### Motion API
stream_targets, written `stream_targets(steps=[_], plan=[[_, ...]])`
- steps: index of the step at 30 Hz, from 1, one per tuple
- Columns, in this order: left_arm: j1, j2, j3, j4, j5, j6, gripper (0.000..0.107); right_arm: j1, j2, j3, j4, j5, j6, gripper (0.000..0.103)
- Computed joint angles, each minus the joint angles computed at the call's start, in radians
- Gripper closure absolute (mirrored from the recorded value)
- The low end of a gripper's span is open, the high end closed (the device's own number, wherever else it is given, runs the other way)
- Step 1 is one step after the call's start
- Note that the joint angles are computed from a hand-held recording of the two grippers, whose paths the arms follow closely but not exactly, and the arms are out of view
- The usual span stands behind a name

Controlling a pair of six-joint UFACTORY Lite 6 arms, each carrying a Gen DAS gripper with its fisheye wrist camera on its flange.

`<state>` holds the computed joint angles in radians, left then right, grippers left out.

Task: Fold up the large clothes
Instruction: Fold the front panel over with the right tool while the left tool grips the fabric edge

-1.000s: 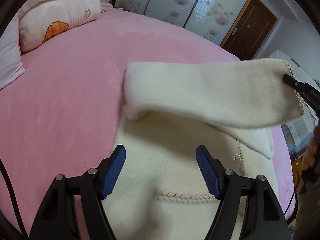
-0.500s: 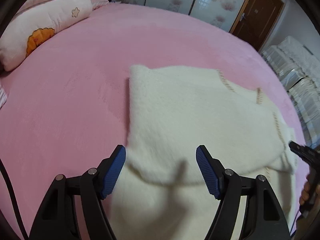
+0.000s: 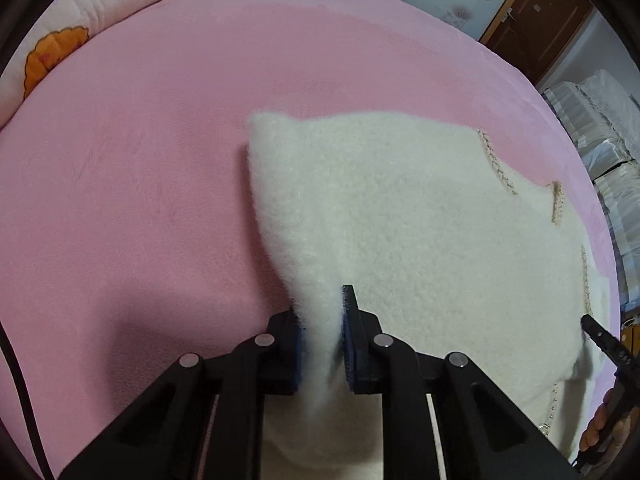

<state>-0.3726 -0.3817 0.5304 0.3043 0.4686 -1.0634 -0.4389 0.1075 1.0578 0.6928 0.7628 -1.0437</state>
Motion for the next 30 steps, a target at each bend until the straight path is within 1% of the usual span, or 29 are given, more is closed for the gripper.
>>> stream_targets(steps=[1,2,3,5,6,7,8,9,10,11,12,13,14,16,17,18,19,20,22,24,27,29,30], plan=[[0.000,-0.012,0.009,0.013,0.015,0.001,0.096,0.031,-0.042,-0.039,-0.028,-0.059,0.009,0.087],[-0.001,-0.017,0.024,0.030,0.026,0.001,0.097,0.041,-0.079,-0.063,-0.046,-0.084,0.011,0.087],[-0.001,-0.031,0.026,0.050,0.031,0.000,0.097,0.023,-0.100,-0.074,-0.023,-0.067,-0.003,0.087],[0.025,-0.043,0.019,0.029,0.011,0.045,0.097,-0.071,-0.129,-0.079,0.070,0.047,-0.065,0.088],[0.045,-0.038,0.009,0.006,-0.011,0.074,0.096,-0.111,-0.152,-0.099,0.104,0.085,-0.099,0.088],[0.062,-0.008,0.003,-0.027,-0.040,0.118,0.096,-0.123,-0.169,-0.122,0.110,0.082,-0.119,0.088],[0.068,0.017,-0.002,-0.029,-0.052,0.140,0.095,-0.109,-0.180,-0.156,0.096,0.041,-0.125,0.088],[0.054,0.045,0.000,0.003,-0.060,0.120,0.092,-0.080,-0.170,-0.183,0.057,-0.011,-0.102,0.088],[0.029,0.059,0.008,0.059,-0.045,0.062,0.090,-0.078,-0.160,-0.204,0.044,-0.032,-0.103,0.087],[0.005,0.058,0.014,0.110,-0.015,0.007,0.085,-0.078,-0.165,-0.219,0.051,-0.045,-0.107,0.087],[-0.019,0.050,0.028,0.139,0.032,-0.032,0.076,-0.082,-0.177,-0.220,0.051,-0.040,-0.098,0.082],[-0.057,0.049,0.057,0.167,0.107,-0.082,0.070,-0.079,-0.195,-0.214,0.021,-0.034,-0.048,0.077],[-0.094,0.037,0.079,0.190,0.173,-0.119,0.062,-0.078,-0.216,-0.212,-0.002,-0.028,-0.013,0.075],[-0.209,-0.015,0.107,0.286,0.291,-0.260,0.061,-0.090,-0.304,-0.244,0.009,-0.009,-0.025,0.074],[-0.271,-0.034,0.121,0.335,0.331,-0.334,0.059,-0.084,-0.364,-0.273,0.017,-0.012,-0.037,0.074],[-0.327,-0.053,0.133,0.374,0.356,-0.402,0.055,-0.072,-0.422,-0.303,0.025,-0.013,-0.047,0.074],[-0.379,-0.062,0.147,0.411,0.367,-0.466,0.053,-0.049,-0.471,-0.326,0.038,0.002,-0.054,0.074],[-0.422,-0.054,0.166,0.444,0.358,-0.527,0.051,-0.035,-0.499,-0.337,0.053,0.028,-0.067,0.074],[-0.455,-0.004,0.208,0.473,0.307,-0.598,0.051,0.078,-0.544,-0.361,0.057,0.035,-0.015,0.074],[-0.455,0.089,0.254,0.500,0.224,-0.657,0.051,0.221,-0.542,-0.375,0.066,-0.014,0.055,0.074],[-0.430,0.218,0.298,0.539,0.163,-0.717,0.051,0.417,-0.436,-0.359,0.108,-0.130,0.100,0.074],[-0.396,0.273,0.292,0.545,0.131,-0.733,0.051,0.482,-0.348,-0.333,0.112,-0.189,0.109,0.074],[-0.363,0.310,0.297,0.527,0.114,-0.705,0.051,0.509,-0.298,-0.317,0.092,-0.248,0.125,0.076]])
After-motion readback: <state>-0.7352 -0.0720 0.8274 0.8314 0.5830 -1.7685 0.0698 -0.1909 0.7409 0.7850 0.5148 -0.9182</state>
